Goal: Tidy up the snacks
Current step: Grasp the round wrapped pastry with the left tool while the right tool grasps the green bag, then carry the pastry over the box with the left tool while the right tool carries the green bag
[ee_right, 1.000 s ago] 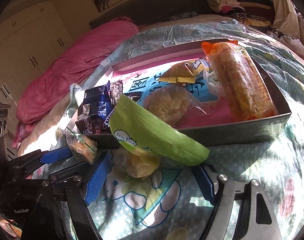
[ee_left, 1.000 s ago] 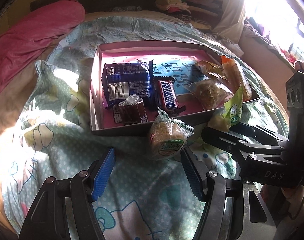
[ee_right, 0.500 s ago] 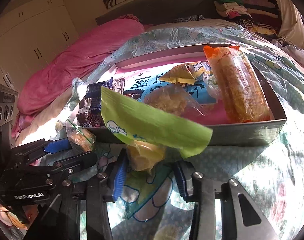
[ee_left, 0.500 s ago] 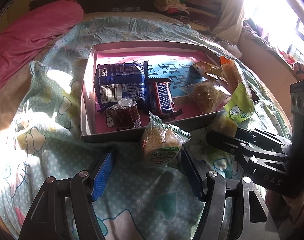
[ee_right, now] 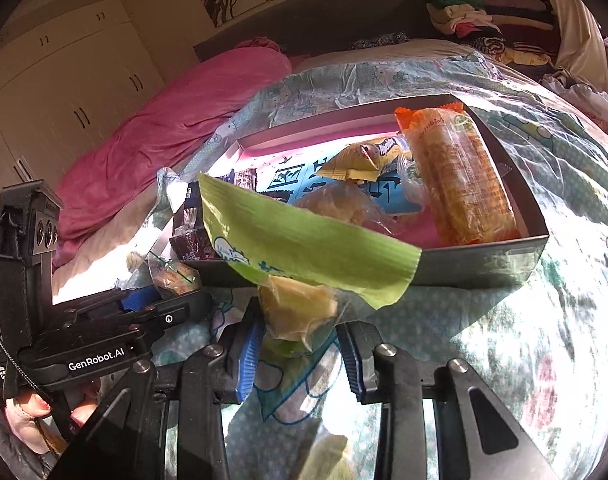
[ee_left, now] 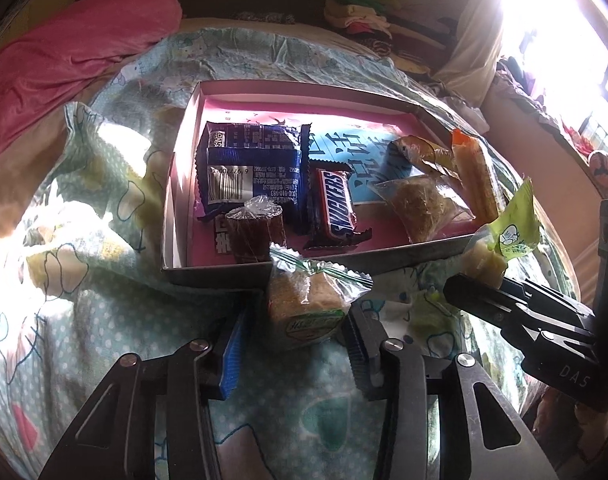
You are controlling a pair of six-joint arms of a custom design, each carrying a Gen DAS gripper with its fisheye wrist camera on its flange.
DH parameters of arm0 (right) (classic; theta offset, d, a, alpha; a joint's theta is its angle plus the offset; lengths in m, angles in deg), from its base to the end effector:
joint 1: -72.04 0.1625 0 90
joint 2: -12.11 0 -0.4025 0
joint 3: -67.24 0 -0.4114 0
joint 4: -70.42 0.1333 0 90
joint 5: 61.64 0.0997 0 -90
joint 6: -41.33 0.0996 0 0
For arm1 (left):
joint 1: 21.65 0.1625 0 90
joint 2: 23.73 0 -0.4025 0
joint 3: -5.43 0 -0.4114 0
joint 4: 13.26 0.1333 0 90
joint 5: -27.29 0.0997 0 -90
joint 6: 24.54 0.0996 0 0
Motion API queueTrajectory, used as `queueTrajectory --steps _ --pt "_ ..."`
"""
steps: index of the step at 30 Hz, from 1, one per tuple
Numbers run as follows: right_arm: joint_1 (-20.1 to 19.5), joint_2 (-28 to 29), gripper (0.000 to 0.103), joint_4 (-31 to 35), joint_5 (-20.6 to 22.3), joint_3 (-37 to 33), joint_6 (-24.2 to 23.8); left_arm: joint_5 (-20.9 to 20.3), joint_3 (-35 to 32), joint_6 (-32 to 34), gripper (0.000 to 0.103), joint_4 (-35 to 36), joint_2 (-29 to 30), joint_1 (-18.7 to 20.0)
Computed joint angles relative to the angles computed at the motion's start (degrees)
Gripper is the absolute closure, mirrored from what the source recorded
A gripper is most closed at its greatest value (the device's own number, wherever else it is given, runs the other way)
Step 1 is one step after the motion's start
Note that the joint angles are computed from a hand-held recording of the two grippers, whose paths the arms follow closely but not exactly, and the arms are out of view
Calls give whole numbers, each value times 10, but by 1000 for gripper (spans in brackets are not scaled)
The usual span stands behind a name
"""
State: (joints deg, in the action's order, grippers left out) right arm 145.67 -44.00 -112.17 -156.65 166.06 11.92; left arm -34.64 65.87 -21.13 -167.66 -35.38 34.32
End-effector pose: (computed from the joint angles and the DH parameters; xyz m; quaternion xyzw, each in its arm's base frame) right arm -0.0684 -0.6749 0.2299 0.0846 -0.9021 0.3727 0.2004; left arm -0.2899 -0.7513 -0.1235 0.2773 0.9209 -0.1905 0.1970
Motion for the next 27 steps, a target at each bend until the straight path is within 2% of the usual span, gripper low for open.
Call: queueTrajectory --steps 6,15,19,27 --pt "3 -12 67 -19 -2 12 -2 -8 10 -1 66 -3 -11 -3" --pt "7 -26 67 -35 4 19 -3 -45 58 15 67 -92 -51 -1" --pt "8 -29 67 -40 4 18 -3 -27 56 34 67 -120 -50 -3" --pt "5 -28 66 -43 -2 0 10 -25 13 16 67 -87 -31 6"
